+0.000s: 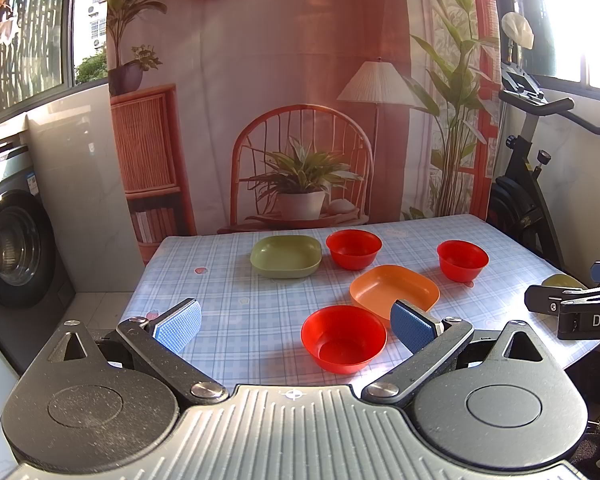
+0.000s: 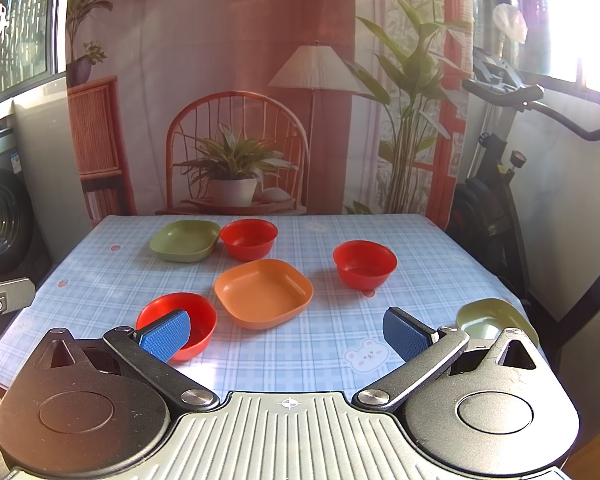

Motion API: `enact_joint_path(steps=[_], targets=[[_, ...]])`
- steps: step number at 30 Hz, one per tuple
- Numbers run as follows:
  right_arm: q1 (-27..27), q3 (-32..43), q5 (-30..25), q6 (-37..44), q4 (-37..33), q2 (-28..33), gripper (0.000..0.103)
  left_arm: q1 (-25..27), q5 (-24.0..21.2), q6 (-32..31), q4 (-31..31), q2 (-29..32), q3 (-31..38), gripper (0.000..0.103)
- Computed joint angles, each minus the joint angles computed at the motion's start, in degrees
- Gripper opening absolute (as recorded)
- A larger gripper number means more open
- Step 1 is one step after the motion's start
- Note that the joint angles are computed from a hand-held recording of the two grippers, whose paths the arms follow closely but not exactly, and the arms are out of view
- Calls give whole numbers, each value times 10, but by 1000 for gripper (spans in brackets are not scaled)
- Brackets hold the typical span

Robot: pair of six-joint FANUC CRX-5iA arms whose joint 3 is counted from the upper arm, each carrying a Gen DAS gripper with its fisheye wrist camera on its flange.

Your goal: Organize plates and bowls

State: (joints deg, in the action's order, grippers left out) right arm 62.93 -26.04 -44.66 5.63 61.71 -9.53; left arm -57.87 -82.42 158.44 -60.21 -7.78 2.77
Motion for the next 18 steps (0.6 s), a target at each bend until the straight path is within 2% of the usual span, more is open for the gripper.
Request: enact_joint_path(steps=[13, 18], targets=[[-1, 1, 3, 8, -3, -1, 103, 0, 2, 7, 2, -1, -3, 102], [-20, -2, 47, 18, 14, -1, 103, 17, 6, -4, 16, 0, 2, 102]])
